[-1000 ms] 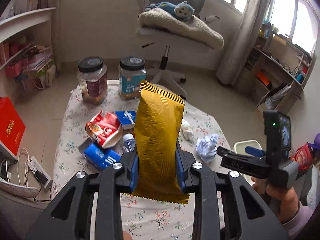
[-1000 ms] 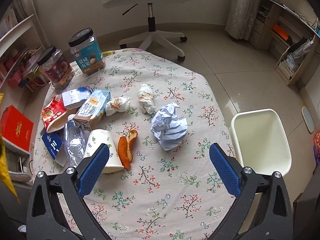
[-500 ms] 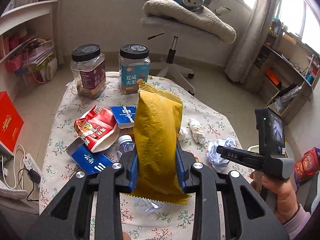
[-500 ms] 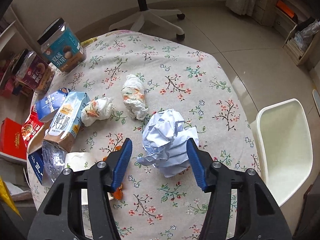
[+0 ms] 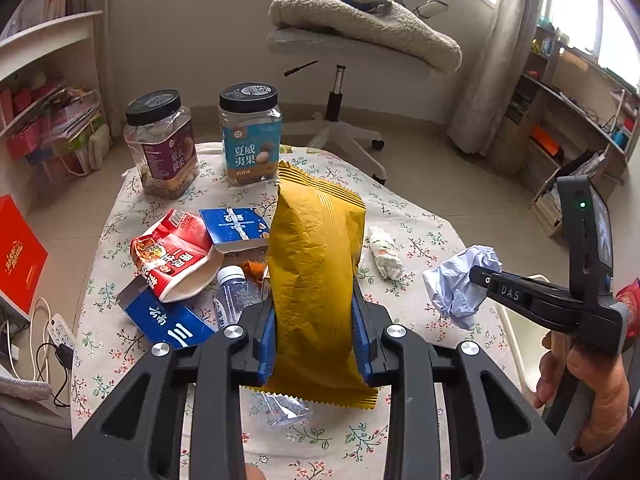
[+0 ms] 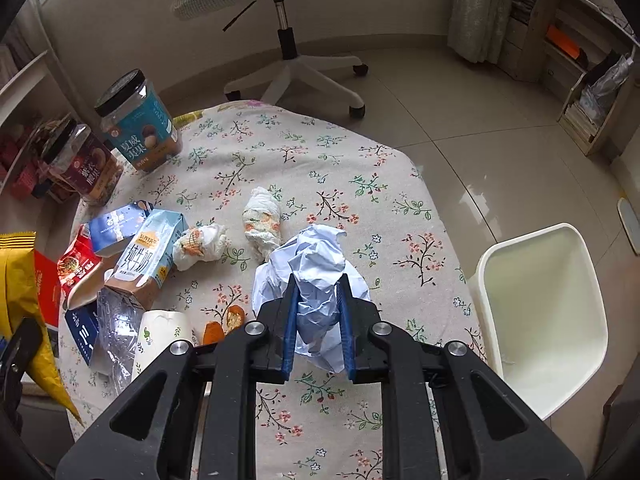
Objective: Collect trash
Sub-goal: 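Grasp the crumpled white paper with the right gripper while the left holds the wrapper, then drop the paper into the white bin with the right gripper while the left drops the wrapper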
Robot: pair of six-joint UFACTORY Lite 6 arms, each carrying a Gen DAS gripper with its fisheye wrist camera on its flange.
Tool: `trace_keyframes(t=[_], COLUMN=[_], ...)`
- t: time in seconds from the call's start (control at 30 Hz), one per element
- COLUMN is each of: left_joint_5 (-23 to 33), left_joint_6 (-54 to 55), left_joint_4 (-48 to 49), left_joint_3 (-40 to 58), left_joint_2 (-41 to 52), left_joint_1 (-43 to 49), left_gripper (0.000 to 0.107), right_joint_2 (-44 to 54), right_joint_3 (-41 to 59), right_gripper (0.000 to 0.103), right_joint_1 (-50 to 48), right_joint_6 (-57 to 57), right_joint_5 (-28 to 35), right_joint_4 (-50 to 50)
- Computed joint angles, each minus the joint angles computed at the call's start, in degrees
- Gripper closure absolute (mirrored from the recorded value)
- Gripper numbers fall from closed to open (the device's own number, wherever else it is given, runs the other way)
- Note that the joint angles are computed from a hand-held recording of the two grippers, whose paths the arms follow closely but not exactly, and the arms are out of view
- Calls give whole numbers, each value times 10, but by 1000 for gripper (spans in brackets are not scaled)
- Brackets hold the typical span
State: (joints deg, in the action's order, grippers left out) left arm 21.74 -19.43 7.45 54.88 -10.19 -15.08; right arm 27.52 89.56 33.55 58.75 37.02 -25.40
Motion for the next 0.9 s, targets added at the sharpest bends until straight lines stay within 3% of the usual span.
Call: trace_keyframes(t=[0.47, 0.9], left_joint_5=[-2, 10], left_joint_6=[-162, -283], left_joint_4=[117, 206], left_joint_3=[49, 147], left_joint_2=[56, 160], left_joint_1=[-94, -214], left_gripper=[76, 76], right_joint_2=[-158, -325], right_joint_3=[-149, -310], right_gripper=[86, 85], right_joint_1=[-42, -209], right_joint_6=[88, 86], right_joint_5=[-14, -20], right_joint_4=[-109, -120])
